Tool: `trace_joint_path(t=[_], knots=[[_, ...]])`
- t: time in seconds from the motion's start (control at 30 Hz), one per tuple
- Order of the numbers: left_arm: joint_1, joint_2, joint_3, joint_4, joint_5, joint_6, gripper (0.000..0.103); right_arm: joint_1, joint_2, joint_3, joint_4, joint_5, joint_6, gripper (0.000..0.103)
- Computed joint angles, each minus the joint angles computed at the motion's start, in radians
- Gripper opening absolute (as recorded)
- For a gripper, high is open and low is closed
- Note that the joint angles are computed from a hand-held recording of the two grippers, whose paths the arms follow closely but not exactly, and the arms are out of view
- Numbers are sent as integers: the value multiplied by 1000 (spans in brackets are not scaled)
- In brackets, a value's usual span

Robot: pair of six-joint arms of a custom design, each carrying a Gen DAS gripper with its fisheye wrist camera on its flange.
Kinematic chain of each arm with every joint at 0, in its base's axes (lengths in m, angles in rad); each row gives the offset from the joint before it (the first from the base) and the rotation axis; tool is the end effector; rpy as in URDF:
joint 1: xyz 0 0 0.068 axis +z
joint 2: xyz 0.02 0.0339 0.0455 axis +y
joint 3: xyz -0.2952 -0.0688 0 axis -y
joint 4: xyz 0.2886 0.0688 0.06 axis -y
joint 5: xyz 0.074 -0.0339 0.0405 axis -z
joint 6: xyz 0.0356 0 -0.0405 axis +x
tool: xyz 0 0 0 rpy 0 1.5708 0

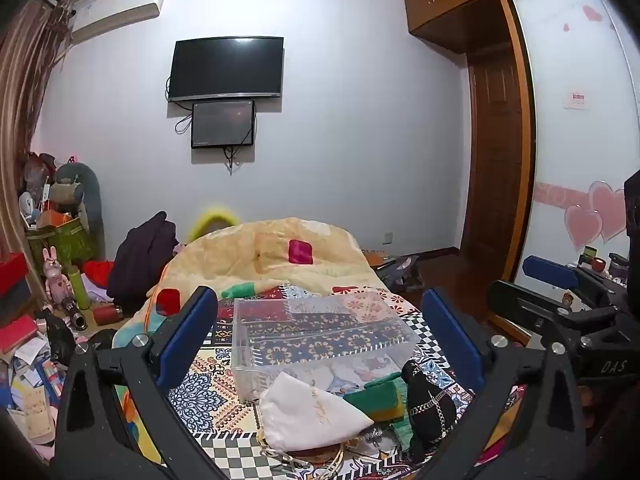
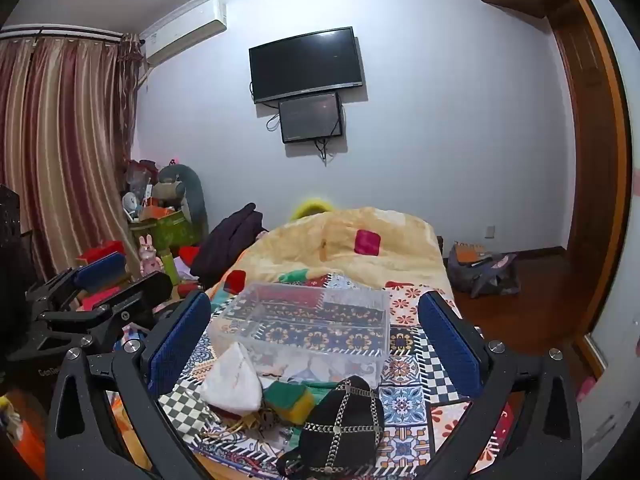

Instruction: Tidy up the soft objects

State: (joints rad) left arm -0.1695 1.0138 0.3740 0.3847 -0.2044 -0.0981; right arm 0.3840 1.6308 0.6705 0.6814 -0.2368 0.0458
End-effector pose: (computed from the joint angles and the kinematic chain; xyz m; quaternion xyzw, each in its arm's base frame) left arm 0.2345 -0.0328 0.2124 -0.0342 0.7889 -0.0011 0.6136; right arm 0.3276 0.1414 0.1762 -0.2035 0.7697 0.2196 0.5639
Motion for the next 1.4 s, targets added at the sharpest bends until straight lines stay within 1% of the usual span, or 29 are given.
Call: trace_joint_path(t=[0.17, 0.2, 0.27, 0.3, 0.43, 0.63, 0.83, 1.0, 1.27, 1.4], knots=[[25, 11, 23, -25, 31, -7, 103, -3, 5, -1, 5, -3, -4, 103], [45, 12, 33, -39, 58, -10, 103, -4, 5, 0, 5, -4, -2, 103], [47, 3, 41, -56, 65, -3, 103, -3, -5, -7, 2, -4, -2, 103], [23, 5, 21, -25, 39, 2, 103, 7, -12, -6, -4, 4, 1, 103], [15, -3, 8, -17, 32, 4, 103, -8, -18, 2, -21, -12, -2, 103], [-6, 1, 9, -15, 11, 3, 103, 2, -4, -4, 4, -3, -6, 103], [-1, -1, 15, -26, 19, -5, 103, 5, 0, -5, 10, 0, -5, 103], [-9, 19, 12, -4, 10, -8, 103, 5, 0, -8, 15, 0, -5, 103], [-6, 13, 6, -2, 15, -9, 103, 6, 0, -9, 17, 0, -4, 103], [-6, 16, 5, 0, 16, -10, 103, 13, -28, -21, 4, 3, -4, 103]])
